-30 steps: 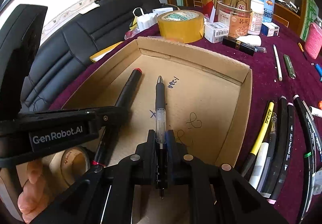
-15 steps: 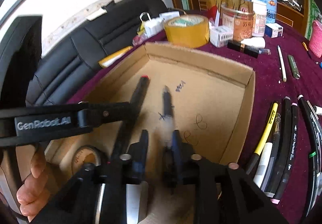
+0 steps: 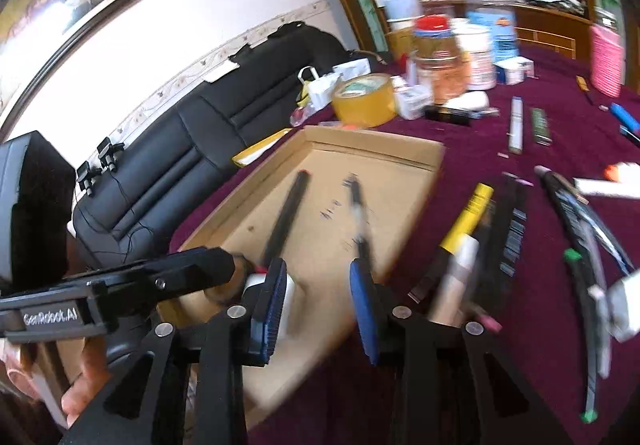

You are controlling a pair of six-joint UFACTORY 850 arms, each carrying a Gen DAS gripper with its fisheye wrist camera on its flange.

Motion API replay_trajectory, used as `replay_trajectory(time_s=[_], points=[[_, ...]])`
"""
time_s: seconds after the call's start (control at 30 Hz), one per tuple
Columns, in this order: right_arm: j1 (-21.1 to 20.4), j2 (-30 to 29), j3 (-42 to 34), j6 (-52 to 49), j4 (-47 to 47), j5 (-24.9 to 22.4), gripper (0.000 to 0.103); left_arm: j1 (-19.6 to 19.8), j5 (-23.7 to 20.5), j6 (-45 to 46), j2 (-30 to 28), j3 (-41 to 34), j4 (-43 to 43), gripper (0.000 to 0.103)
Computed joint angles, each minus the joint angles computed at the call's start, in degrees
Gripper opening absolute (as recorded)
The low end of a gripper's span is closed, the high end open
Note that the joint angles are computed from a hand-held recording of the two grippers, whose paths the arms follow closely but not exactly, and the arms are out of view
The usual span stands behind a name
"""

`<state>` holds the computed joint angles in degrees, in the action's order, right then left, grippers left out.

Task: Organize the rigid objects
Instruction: 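Grasp a second white adapter with the right gripper while the left gripper grasps the green-capped black marker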

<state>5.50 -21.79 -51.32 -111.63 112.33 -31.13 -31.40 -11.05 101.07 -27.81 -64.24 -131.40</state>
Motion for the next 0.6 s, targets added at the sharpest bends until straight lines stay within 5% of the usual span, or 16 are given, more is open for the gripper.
replay_trajectory(time_s=[0.23,0.5,0.6], points=[[-8.6,6.2,9.0,-7.1,5.6,2.8,0.037,-4.1,-2.2,-10.9,-3.1,-3.1,11.5,0.057],[-14.3,5.5,7.3,-9.3,10.3,9.8,0.037,-6.4,-2.1,-27.3,-5.6,-6.1,28.7,0.057],[-15.3,3.3,4.6,-10.1,11.5,12.0,0.052,-7.0,-1.3,-29.1,-5.6,-6.2,30.8,0.059]])
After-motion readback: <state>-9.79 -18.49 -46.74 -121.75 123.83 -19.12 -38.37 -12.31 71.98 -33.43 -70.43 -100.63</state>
